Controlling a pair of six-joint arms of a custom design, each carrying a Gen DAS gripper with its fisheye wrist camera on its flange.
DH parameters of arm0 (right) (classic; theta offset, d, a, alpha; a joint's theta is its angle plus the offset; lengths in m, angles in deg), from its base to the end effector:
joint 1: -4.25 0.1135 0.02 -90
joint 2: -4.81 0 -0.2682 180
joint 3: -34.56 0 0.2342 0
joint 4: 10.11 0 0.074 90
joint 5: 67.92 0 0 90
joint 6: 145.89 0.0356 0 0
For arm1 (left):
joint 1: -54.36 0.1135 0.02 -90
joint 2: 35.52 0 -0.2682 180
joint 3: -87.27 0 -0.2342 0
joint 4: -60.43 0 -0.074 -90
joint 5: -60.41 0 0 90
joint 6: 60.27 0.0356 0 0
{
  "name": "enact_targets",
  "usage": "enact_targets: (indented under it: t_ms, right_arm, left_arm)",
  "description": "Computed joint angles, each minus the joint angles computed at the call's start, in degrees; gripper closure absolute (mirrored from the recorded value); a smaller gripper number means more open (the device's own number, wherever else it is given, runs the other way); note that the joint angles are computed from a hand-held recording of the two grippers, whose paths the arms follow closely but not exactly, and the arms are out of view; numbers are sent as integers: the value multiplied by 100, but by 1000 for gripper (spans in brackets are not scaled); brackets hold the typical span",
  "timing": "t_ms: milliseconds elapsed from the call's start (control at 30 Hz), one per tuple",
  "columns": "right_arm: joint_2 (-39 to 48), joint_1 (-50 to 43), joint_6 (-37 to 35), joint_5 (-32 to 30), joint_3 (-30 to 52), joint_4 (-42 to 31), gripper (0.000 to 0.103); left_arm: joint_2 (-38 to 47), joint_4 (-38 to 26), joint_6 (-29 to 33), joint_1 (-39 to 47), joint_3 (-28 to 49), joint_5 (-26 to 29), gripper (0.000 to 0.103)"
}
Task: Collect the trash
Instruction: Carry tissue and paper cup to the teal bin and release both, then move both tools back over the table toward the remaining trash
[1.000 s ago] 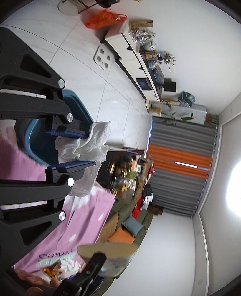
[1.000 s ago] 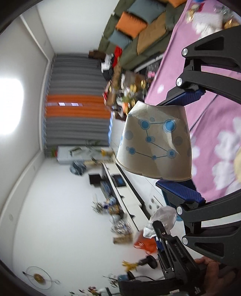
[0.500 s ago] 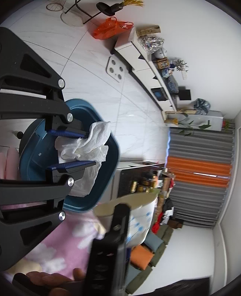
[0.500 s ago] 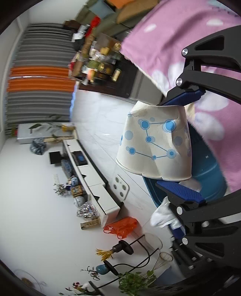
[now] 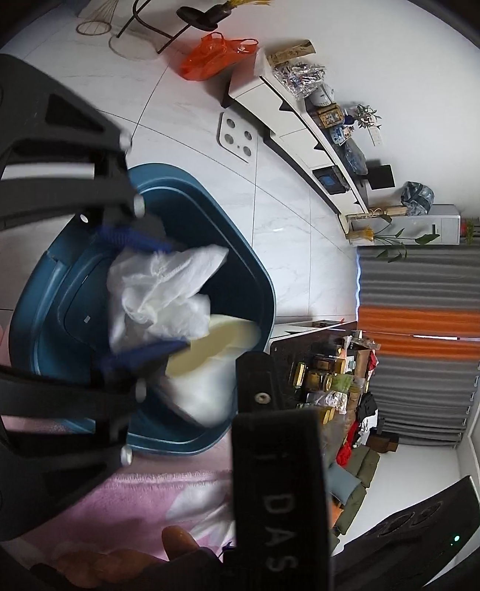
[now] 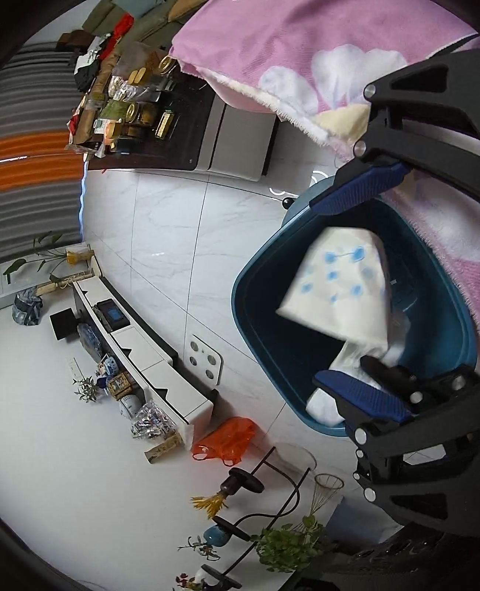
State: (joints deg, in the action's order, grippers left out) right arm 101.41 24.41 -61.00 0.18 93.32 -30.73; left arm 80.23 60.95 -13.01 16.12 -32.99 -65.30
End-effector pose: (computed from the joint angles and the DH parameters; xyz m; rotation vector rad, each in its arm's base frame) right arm 0.2693 0.1130 0.1450 -0.7033 2.4916 0.5914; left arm 0.2687 -0.1853 0.0761 -0.3195 2.2836 0.0994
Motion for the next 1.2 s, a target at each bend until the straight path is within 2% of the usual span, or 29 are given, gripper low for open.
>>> enact_targets:
  t_ms: [100,133,233,433,567,633,733,833,933,1033,1067,1133,1167,1200]
  right_arm:
    - [-140,-120,59,-128,-74,11,18]
    - [-186,-188,95,-173,-90,-13,18]
    - [-460,-394,86,-332,-235,53,18]
    - [-1758,-949,-89,-674,-815,25,15]
    - [-2813,-1625,-421,-1114,-1222,-191,7]
    - [-3287,-2011,-633,-1325,-1399,-321,7]
    - [-3957,-2796,-1128,-1879,-1533,-844,7]
    - [-4473,-3831,-1872,-2578,-1588,-1543,7]
    - [-4741,-5084,-3047,-3354,-1508,-2529,7]
    - [-4447,-6567,-5014,-4154,-1175,-4055,7]
    - [-4073,-7238,-6190,-4419,-972,-4889,7]
    - [-3389,-8091,-7987,-4600,-632,-6169,7]
    - [-2871,-8688,-9291,-4629,-447,-6999,7]
    - [-2539,-9117,-10133,-4597,-374,-7480,7]
  left_arm:
    - [8,85,-11,-20,-88,-83,46]
    - [29,170,-12,20,-94,-69,37]
    - [-59,187,-97,-42,-200,-219,35]
    - [-755,41,-275,-274,-573,-682,17]
    - [-1628,-725,-873,-872,-803,-1297,6]
    - [-1940,-1324,-1272,-1257,-734,-1644,6]
    - [-2224,-2605,-2150,-1939,-309,-2068,6]
    - [-2382,-3487,-2799,-2439,-15,-2373,6]
    - [-2328,-4232,-3530,-3026,361,-2707,6]
    - [-2127,-4947,-3954,-3593,929,-3081,6]
    - [-1909,-5196,-4126,-3743,1223,-3180,6]
    - [-1440,-6048,-4779,-4134,1940,-3564,6]
    - [-1362,-6033,-4734,-4252,2062,-3660,6]
    - [-1233,-6117,-4767,-4396,2259,-3743,6]
